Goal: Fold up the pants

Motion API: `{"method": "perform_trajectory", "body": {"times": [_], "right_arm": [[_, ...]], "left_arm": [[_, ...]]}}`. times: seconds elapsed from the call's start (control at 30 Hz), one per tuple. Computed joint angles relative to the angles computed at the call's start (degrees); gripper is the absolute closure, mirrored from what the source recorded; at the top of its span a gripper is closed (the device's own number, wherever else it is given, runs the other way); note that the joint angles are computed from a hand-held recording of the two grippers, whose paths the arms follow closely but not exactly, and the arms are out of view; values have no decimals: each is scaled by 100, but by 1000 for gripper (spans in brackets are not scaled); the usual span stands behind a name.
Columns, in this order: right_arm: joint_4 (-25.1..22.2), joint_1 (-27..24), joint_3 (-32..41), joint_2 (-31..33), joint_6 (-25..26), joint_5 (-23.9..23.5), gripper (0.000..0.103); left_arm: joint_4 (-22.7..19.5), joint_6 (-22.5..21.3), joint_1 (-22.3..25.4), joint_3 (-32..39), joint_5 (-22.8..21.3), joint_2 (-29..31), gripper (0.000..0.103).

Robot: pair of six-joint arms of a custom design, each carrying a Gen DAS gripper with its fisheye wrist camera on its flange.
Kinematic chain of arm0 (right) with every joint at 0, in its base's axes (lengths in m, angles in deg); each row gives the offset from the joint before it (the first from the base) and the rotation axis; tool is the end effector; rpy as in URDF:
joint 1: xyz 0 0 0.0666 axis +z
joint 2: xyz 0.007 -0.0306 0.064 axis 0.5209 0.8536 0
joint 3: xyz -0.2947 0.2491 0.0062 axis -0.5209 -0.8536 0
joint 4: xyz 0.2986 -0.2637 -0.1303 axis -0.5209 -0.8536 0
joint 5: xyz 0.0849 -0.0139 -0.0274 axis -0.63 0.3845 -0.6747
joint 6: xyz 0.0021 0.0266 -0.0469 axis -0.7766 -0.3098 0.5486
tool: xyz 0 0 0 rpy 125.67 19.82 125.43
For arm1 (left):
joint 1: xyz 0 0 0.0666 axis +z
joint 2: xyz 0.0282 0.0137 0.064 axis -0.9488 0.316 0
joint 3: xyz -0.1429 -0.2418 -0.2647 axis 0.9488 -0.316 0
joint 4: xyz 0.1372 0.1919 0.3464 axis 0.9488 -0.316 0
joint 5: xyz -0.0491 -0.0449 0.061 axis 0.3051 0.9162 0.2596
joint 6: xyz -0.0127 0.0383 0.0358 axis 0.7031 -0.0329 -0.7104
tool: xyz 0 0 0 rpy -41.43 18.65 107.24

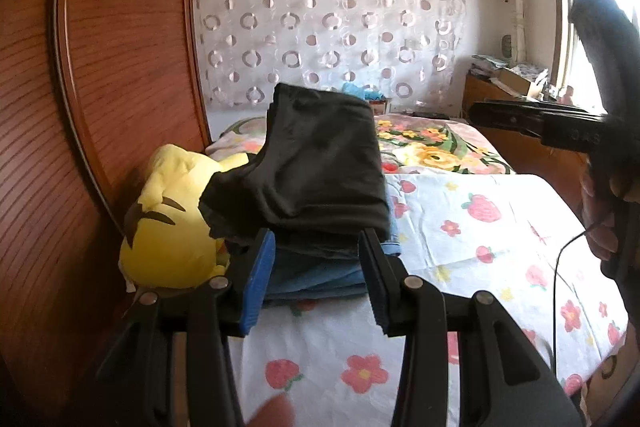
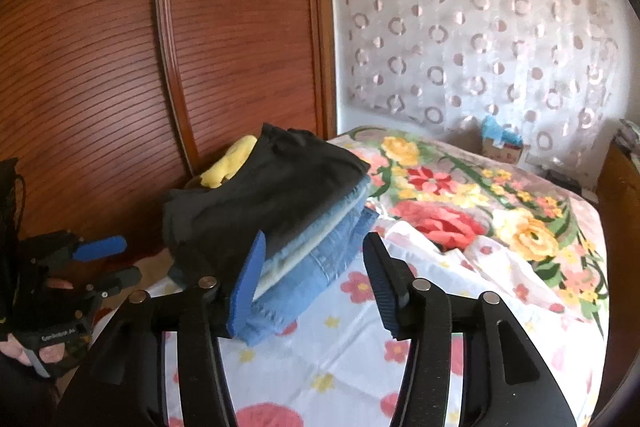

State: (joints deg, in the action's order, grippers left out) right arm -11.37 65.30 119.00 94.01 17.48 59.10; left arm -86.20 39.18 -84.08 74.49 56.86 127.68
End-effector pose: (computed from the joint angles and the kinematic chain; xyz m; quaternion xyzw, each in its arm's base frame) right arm 0.4666 0.3004 0.4977 -0.0942 0.8706 0.0619 0.4788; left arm 0.4687 -0.1132 0.4754 0.2241 0.8504 -0.1216 0.4602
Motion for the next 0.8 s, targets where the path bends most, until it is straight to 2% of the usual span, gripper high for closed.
{"method": "perform_trajectory", "body": {"times": [0.07,0.2,0.3,0.63,0.8], "right_arm": [[28,85,-194,-206,-73,115,43],[78,315,-570,-600,-225,492,35],[78,478,-767,-809,-376,720,28],[-127,969,-1589,-1583,-1033,1605,25],[-465,1209,-1925,-1971,-1480,2140,24]], "left_arm": [[48,-34,-43,-92,-10,-142,61],[-96,88,-47,-180,419,-347,60],[-110,73,-117,-265,429,-490,60],[-133,19,-430,-615,304,-921,59],[-196,60,-625,-759,265,-1092,58]]}}
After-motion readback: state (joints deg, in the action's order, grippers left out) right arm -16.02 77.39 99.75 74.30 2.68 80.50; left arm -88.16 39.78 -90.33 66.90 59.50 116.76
